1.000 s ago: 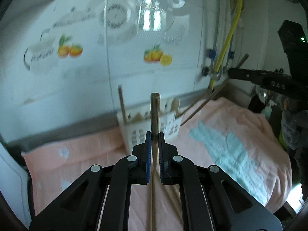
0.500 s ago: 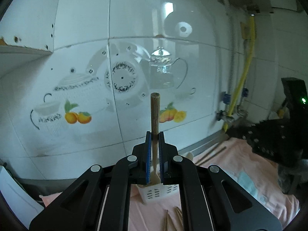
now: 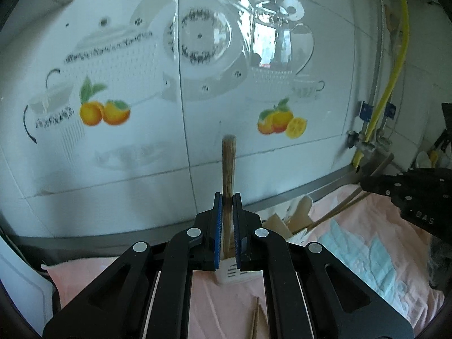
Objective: Organize utensils
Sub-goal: 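Carry the left tool's chopstick into the holder while the right tool inserts its own, then open the left tool while the right tool opens, releasing chopsticks into the holder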
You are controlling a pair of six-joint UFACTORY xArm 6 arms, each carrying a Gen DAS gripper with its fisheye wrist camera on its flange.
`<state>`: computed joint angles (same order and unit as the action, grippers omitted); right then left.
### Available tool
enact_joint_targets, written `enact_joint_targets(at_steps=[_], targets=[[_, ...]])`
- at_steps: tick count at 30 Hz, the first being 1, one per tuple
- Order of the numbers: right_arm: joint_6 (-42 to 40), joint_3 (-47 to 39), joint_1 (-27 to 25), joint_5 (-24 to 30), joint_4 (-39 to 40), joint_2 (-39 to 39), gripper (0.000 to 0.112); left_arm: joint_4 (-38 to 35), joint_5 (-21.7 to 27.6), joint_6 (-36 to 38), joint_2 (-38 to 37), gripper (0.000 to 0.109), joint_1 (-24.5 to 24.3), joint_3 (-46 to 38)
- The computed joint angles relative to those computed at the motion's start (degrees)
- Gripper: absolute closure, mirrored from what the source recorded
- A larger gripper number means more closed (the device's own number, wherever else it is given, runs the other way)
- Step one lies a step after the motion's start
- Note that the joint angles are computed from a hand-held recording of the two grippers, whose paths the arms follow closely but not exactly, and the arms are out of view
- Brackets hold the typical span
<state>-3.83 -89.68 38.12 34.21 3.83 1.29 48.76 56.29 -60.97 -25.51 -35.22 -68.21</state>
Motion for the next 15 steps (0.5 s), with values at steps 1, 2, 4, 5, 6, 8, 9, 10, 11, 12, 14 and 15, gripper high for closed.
enact_joint_targets(at_steps=[1, 2, 4, 5, 6, 8, 9, 10, 11, 12, 14, 15], targets=[[0.17, -0.16, -0.06, 0.13, 0.02, 0.4, 0.106, 0.21, 0.03, -0.24, -0.05, 0.102, -0.04, 0.19], [0.38, -0.15, -0.12, 0.12, -0.06, 0.75, 0.106, 0.57, -0.08, -0.58, -0.28, 0.101, -0.07, 0.59], [0.58, 0.07, -0.16, -0.14, -0.15, 1.13, 0.106, 0.64, -0.36, -0.55, -0.46, 0.101, -0.07, 0.84], [0.68, 0.16, -0.21, -0.28, 0.02, 1.33, 0.106, 0.85, -0.34, -0.55, -0.52, 0.1, -0.18, 0.92], [0.71, 0.14, -0.26, -0.27, 0.27, 1.55, 0.106, 1.19, -0.01, -0.69, -0.34, 0.1, -0.46, 0.71], [1.07, 0.15, -0.35, -0.48, 0.31, 1.85, 0.105, 1.3, -0.06, -0.71, -0.44, 0.097, -0.67, 0.72], [1.17, 0.35, -0.35, -0.88, 0.31, 1.85, 0.103, 1.68, 0.14, -1.04, -0.62, 0.093, -0.95, 0.84], [1.39, 0.65, -0.38, -1.28, 0.21, 1.71, 0.102, 2.22, 0.46, -1.35, -0.94, 0.088, -1.33, 1.04], [1.43, 0.76, -0.4, -1.42, 0.32, 1.62, 0.1, 2.62, 0.75, -1.55, -1.31, 0.084, -1.74, 1.3], [1.45, 0.92, -0.44, -1.58, 0.47, 1.46, 0.097, 2.98, 1.15, -1.76, -1.8, 0.082, -2.19, 1.67], [1.85, 1.62, -0.45, -2.34, -0.19, 0.87, 0.096, 3.61, 2.15, -2.16, -2.43, 0.079, -3.17, 2.13], [2.15, 2.35, -0.4, -2.96, -0.74, 0.24, 0.092, 4.1, 2.84, -2.68, -3.02, 0.076, -3.94, 2.59]])
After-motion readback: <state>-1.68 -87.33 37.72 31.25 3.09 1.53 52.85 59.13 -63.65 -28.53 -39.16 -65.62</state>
